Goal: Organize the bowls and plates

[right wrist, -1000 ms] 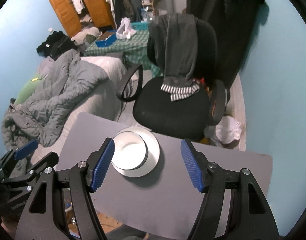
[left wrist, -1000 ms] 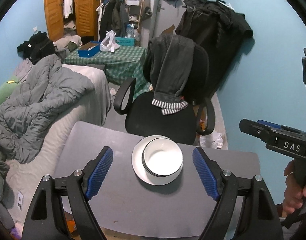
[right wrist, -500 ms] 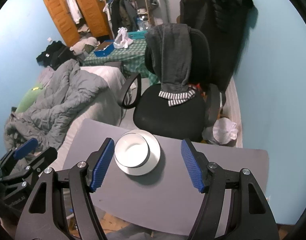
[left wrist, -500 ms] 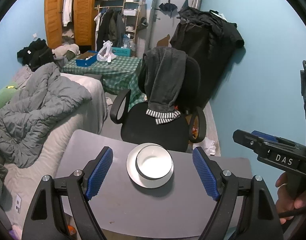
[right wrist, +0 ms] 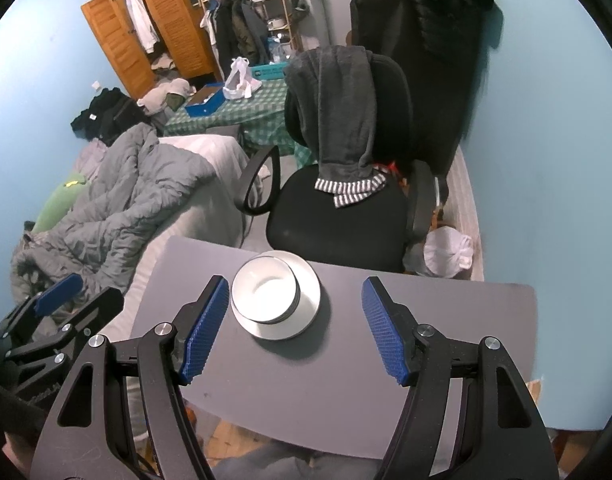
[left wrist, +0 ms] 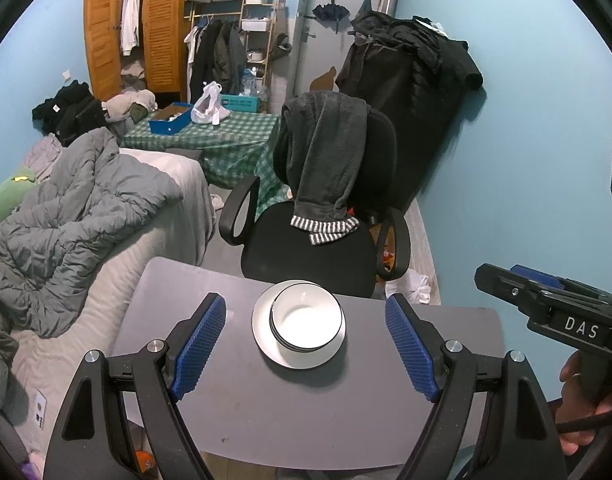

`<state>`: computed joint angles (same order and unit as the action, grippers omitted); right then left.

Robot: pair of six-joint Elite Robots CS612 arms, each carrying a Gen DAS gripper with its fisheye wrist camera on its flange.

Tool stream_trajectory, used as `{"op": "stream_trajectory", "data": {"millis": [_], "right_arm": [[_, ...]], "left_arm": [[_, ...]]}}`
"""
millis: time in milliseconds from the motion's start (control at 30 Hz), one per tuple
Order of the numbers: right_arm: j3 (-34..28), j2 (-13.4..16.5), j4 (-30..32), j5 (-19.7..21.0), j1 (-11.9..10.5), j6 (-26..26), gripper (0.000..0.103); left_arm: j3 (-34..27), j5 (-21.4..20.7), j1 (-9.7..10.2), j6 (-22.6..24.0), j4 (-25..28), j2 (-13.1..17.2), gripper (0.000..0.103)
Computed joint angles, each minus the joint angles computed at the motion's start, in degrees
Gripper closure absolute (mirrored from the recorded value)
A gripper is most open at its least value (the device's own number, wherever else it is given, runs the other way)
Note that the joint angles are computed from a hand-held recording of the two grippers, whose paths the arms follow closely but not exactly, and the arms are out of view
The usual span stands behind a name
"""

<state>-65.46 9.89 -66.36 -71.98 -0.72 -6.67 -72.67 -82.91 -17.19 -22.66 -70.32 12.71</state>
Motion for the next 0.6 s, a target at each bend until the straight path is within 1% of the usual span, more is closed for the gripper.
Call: {"op": "stream_trajectory", "data": {"millis": [300,600], "right_arm": [[-1.28,0.34,0.62,0.39,-0.24,-0.08,0.035],[-0.96,-0.22,1.17,0.57,0.04,-1.07,0.035]], "left_arm": [[-0.31,0.22,-0.15,-0.22,0.32,-0.09,0.020],[-0.89,0.93,-0.41,-0.86,1.51,-0.22,0.020]]}}
